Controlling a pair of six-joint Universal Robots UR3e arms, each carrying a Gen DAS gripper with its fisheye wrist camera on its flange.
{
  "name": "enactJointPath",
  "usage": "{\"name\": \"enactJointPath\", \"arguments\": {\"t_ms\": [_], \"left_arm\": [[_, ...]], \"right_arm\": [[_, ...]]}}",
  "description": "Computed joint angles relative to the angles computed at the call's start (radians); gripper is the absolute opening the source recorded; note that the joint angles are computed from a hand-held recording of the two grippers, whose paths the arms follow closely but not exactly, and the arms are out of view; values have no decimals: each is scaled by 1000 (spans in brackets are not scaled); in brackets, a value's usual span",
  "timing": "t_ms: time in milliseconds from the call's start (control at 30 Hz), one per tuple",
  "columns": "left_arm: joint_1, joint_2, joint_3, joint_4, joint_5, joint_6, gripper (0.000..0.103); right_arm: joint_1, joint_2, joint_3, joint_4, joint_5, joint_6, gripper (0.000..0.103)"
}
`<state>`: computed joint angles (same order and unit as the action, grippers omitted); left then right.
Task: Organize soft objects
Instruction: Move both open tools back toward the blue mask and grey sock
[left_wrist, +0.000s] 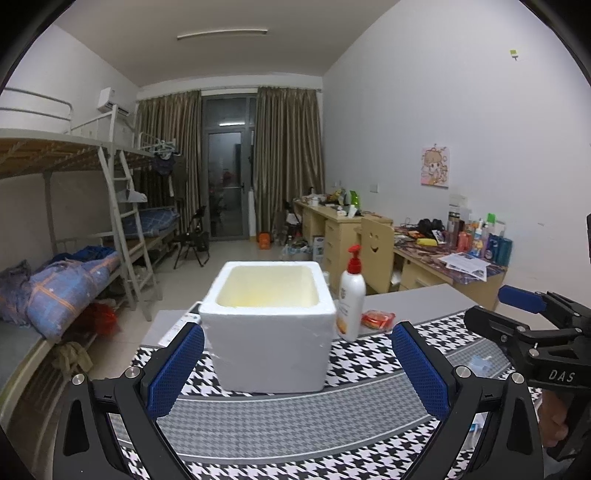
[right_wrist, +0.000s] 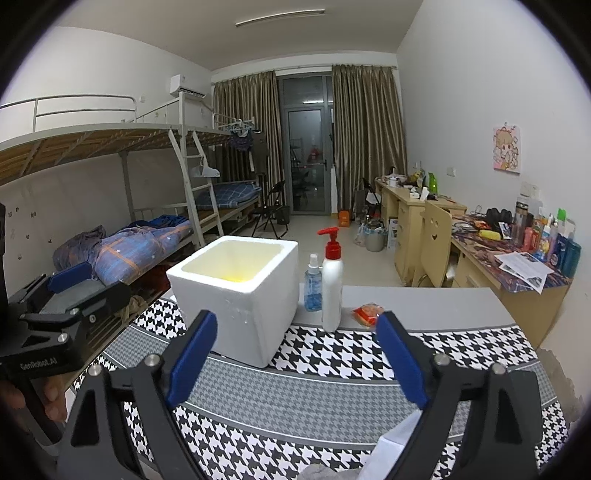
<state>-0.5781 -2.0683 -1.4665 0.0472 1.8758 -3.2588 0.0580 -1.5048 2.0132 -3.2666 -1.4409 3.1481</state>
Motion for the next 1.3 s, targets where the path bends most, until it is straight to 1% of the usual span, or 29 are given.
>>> {"name": "enactJointPath", "arguments": {"t_ms": [100, 200, 567, 767, 1300], "left_arm": [[-3, 10, -38, 29, -21, -14, 102], [-19, 5, -49, 52, -13, -11, 102], [-50, -20, -58, 87, -37, -13, 102], [-75, -39, -55, 112, -7, -12, 102], [-95, -70, -42, 112, -40, -18, 102]], "right_arm": [[-22, -22, 49, -31, 18, 10, 91], [-39, -43, 91, -49, 29, 12, 92], [-55, -87, 189, -112, 5, -5, 92], [-65, -114, 230, -134, -2, -9, 92], [-108, -163, 321, -163, 6, 8, 93]]}}
